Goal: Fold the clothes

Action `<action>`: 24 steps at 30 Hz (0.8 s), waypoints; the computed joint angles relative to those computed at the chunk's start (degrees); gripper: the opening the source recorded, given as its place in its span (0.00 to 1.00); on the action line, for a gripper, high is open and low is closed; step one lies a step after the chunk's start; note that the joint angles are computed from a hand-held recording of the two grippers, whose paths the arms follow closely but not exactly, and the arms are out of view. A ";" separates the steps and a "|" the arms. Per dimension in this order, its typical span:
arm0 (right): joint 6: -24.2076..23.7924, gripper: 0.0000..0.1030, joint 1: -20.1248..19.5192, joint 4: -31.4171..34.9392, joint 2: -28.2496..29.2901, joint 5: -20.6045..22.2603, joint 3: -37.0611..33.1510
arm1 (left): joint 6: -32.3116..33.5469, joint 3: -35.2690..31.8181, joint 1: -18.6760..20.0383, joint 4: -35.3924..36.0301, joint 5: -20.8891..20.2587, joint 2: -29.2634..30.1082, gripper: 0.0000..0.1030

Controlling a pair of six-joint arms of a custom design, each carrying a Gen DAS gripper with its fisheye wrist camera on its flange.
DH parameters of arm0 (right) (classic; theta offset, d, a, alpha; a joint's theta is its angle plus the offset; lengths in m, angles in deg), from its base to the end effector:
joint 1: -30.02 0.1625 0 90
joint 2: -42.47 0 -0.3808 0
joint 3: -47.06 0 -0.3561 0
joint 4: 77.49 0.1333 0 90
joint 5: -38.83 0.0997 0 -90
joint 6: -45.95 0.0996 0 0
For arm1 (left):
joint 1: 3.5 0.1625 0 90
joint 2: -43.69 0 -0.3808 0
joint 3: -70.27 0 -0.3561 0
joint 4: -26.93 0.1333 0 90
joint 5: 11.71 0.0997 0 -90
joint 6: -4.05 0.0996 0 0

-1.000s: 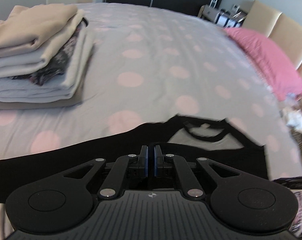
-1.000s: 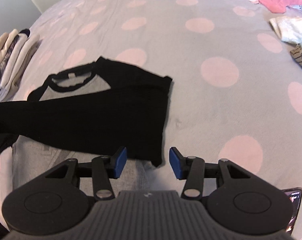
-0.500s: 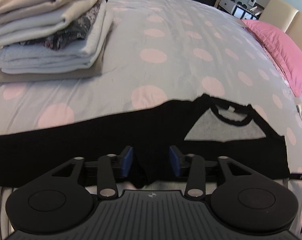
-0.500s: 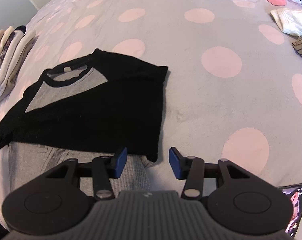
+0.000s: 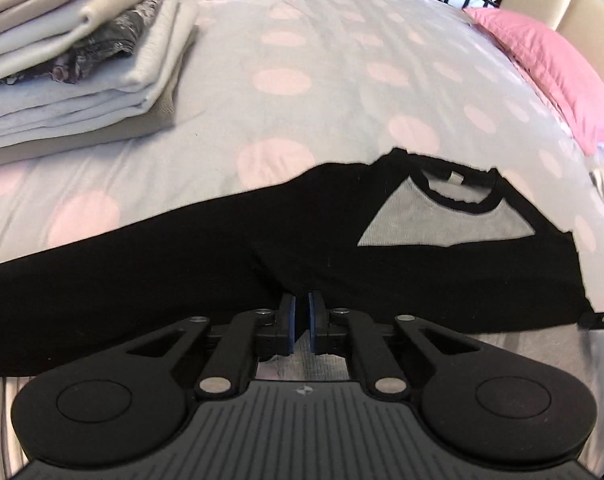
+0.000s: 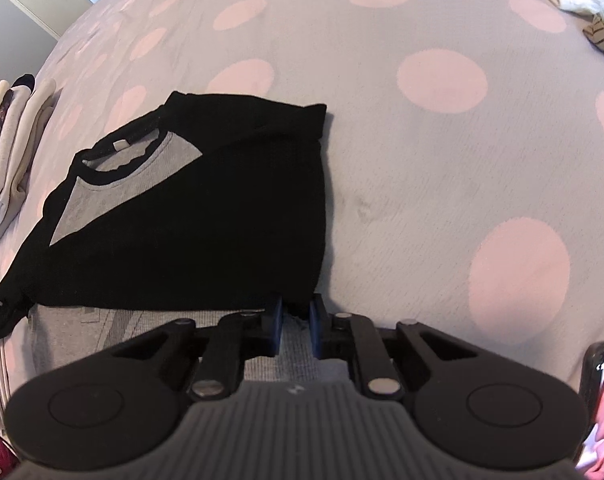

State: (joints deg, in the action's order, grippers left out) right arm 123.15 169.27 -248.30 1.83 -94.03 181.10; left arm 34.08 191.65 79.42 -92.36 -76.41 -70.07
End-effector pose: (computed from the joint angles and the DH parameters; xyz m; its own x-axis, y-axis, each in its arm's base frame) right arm 0.3074 -0.1783 -0.0379 -0.8021 0.4768 0.3596 0.1933 0.7770 -0.5991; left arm 0.1344 -0.3446 0.4169 -0.7363 0.4224 -0.5286 0.5579 0.8210 -0.1209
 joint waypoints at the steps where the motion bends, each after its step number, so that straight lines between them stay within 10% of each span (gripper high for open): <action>1: -0.04 0.14 0.10 0.88 -0.09 -0.17 -0.30 | -0.34 0.17 -0.01 -0.60 1.56 0.37 0.04; 14: 2.02 0.35 2.56 9.97 -1.74 -3.00 -3.00 | -4.63 -3.46 -0.18 1.74 5.07 -0.64 0.43; 24: 3.59 0.41 6.11 15.30 -3.62 -3.73 -3.95 | -1.76 -16.51 5.31 -1.84 7.70 2.31 0.43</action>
State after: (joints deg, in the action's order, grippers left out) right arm 126.73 175.38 -233.00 -1.79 -97.76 177.15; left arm 32.32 175.15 84.73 -94.20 -68.71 -67.76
